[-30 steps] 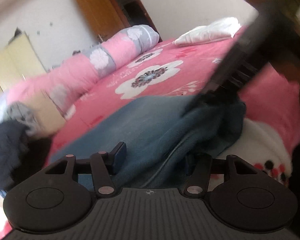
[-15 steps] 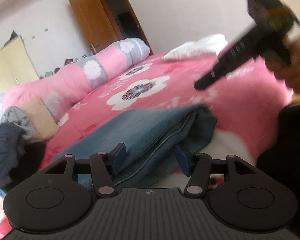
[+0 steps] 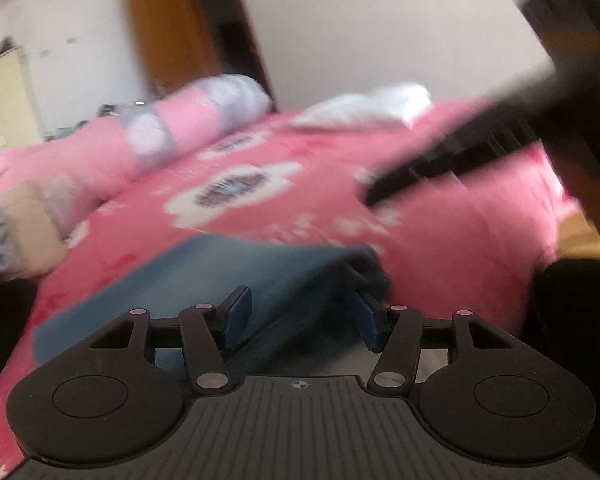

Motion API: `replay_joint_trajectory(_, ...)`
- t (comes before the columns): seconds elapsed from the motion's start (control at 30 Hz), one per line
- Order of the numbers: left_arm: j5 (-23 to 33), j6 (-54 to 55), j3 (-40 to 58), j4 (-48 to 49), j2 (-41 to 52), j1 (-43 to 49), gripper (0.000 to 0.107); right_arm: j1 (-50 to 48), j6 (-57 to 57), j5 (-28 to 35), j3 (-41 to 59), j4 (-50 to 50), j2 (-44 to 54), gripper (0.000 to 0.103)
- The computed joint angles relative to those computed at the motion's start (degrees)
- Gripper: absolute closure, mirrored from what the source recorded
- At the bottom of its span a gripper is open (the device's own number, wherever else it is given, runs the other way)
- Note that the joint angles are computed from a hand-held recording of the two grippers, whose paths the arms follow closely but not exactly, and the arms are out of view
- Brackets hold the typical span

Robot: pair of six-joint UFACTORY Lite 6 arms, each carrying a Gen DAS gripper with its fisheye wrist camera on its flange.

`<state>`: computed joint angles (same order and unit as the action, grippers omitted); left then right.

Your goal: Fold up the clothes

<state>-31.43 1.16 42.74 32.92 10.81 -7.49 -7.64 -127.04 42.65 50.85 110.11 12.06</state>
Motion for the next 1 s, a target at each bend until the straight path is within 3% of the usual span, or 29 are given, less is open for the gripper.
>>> replay_joint_trajectory(0.1, -0.87, 7.23, -1.2, -4.76, 1.19, -0.66, 0.051, 1.34, 0.68, -0.03, 1.66, 0.36, 1.05, 0.09)
replay_joint_trajectory(0.3, -1.41, -1.01, -0.81, 4.33, 1.81, 2.34, 0.051, 7.91, -6.84, -6.68, 2.56, 2.52, 7.2, 0.089)
replay_joint_trajectory(0.4, -3.4, -0.39, -3.98, 4.47, -0.9, 3.63, 0.051, 6.83, -4.05, -5.38, 2.11, 1.69, 6.19, 0.088)
replay_joint_trajectory(0.57, -6.73, -15.7, -9.47, 15.66, -9.64, 10.59, 0.05, 3.53, 0.48, -2.61, -1.1, -0.51, -0.56, 0.087)
replay_joint_trajectory(0.67, -8.33, -26.5, -8.53, 20.45, -8.65, 14.95, 0.05, 4.84, 3.07, -4.12, 0.0, -2.57, 1.57, 0.087)
replay_joint_trajectory(0.8, -6.96, -30.49, -8.67, 21.28, -8.86, 16.87, 0.051, 9.24, -1.69, -10.49, -1.51, 5.65, 2.0, 0.085)
replay_joint_trajectory(1.0, -13.18, -39.41, -10.19, 28.95, -14.11, 24.41, 0.05, 5.65, 4.81, -9.75, -5.86, 3.84, -9.1, 0.085)
